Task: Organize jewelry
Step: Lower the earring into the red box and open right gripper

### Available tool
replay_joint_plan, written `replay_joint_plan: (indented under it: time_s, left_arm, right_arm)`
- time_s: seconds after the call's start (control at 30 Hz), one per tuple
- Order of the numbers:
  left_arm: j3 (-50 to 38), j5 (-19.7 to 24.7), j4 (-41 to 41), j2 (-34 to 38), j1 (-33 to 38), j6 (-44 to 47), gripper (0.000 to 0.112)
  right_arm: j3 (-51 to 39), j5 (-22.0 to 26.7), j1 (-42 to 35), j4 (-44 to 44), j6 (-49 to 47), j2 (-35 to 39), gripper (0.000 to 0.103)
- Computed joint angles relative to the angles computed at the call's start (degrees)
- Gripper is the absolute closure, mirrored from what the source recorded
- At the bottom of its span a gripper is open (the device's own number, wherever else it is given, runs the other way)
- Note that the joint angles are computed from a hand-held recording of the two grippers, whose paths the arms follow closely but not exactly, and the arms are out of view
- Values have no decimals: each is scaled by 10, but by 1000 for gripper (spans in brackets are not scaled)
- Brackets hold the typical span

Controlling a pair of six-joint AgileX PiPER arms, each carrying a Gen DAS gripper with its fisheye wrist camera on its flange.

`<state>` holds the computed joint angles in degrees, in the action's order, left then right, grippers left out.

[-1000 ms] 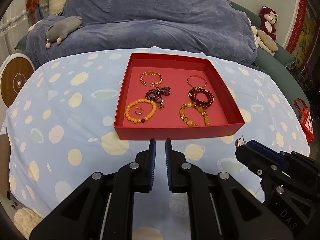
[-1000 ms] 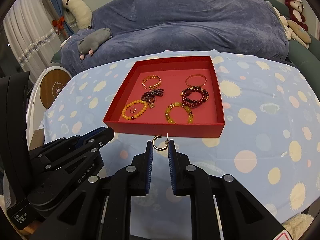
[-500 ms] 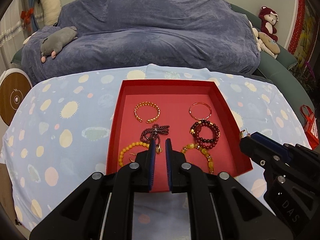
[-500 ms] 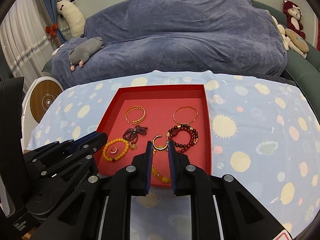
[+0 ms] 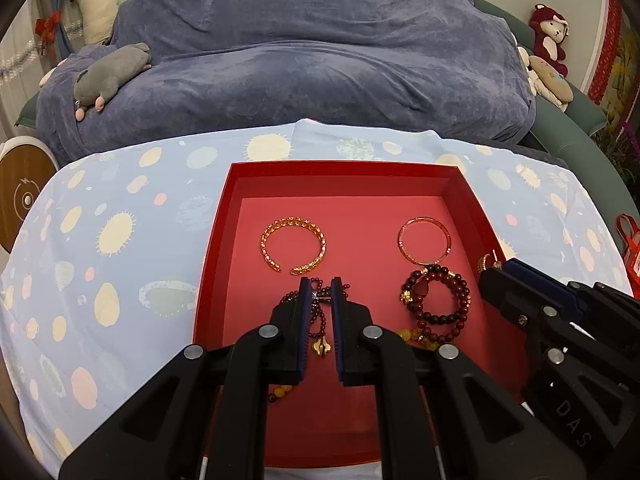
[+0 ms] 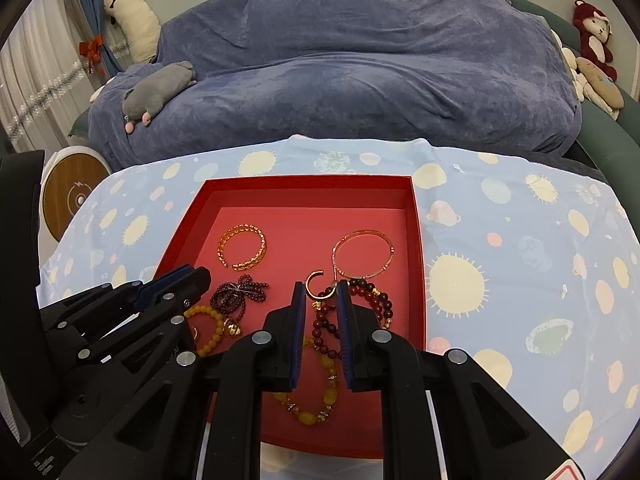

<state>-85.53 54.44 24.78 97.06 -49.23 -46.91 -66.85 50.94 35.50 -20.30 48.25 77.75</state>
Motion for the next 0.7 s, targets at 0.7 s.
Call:
replay_joint_plan:
  time_s: [0.7]
  left_arm:
    - [-22, -4, -22, 42, 22, 17, 101]
  right_arm:
    - [-2, -16, -20, 17, -7, 39, 81]
